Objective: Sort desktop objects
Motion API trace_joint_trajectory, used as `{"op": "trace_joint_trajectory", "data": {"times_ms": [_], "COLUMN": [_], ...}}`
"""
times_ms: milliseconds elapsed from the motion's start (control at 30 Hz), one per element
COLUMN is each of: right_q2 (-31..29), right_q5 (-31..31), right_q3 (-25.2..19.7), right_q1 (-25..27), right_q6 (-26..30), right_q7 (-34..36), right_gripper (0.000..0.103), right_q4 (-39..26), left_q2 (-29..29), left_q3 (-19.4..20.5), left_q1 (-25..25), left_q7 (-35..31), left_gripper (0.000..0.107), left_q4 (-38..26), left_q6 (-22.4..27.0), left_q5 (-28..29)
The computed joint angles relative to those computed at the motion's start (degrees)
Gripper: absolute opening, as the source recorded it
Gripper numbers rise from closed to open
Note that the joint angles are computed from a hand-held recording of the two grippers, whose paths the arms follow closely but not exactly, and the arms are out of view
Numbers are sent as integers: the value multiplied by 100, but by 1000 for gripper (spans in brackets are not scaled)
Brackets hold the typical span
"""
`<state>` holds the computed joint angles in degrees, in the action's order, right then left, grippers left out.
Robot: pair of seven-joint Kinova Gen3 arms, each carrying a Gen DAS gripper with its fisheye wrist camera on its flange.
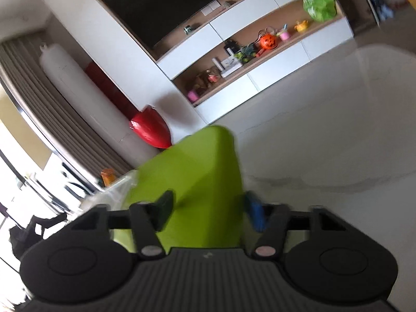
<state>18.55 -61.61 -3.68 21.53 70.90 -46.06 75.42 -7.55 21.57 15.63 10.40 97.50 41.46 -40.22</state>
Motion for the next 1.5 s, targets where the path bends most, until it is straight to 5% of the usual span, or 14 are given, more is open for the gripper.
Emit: {"op": "trace_joint_trajectory", "data": {"times_ms": [100,300,433,467,500,600,700,833,900,967,1067,1167,1333,1500], "right_q2": [171,361,713,693,691,742,1011,1353,1545,1725,1521,1110,937,931], "right_q5": [96,87,260,328,367,162,-102,-168,-266,-276,-110,5,-95,-679], "right_q3": [-55,-239,-418,-445,-480,-655,-718,-816,-936,-987,-1016,-939,-840,-990], "right_q1": [9,-181,-384,-446,-489,-320,-68,53,112,62,28,-10,-109,165], "right_q6": [350,237,82,-151,-353,-541,-122,334,549,667,390,-50,-331,-103], "right_q7": [-123,-16,-125,4,171,389,66,-381,-477,-678,-419,76,245,671], "right_gripper": [56,55,53,38,36,52,65,66,66,66,59,40,32,18], "right_q4": [-341,-823,-1311,-1250,-1199,-990,-1074,-1439,-1650,-1884,-1663,-1195,-972,-710], "left_q2": [170,273,84,7,-96,-388,-425,-481,-491,-472,-427,-416,-376,-486], "left_q3": [465,428,-156,-315,-368,-35,-198,-435,-629,-416,380,999,934,609], "left_q1": [-115,485,566,592,547,-20,95,-72,-19,-285,-938,-1435,-1379,-1394], "left_q7": [328,987,1134,1242,1443,1505,874,262,269,539,1126,1418,1804,1941], "left_gripper": [103,103,103,103,103,103,103,103,103,103,103,103,103,103], "left_q4": [-230,-264,79,220,378,688,585,754,959,1129,1100,1036,1077,1313], "left_q6": [611,1276,623,390,157,-228,-104,-635,-1101,-1444,-1287,-1137,-1125,-1675], "left_q5": [-373,-1345,-983,-907,-920,-945,-522,312,456,314,-363,-944,-1100,-983]}}
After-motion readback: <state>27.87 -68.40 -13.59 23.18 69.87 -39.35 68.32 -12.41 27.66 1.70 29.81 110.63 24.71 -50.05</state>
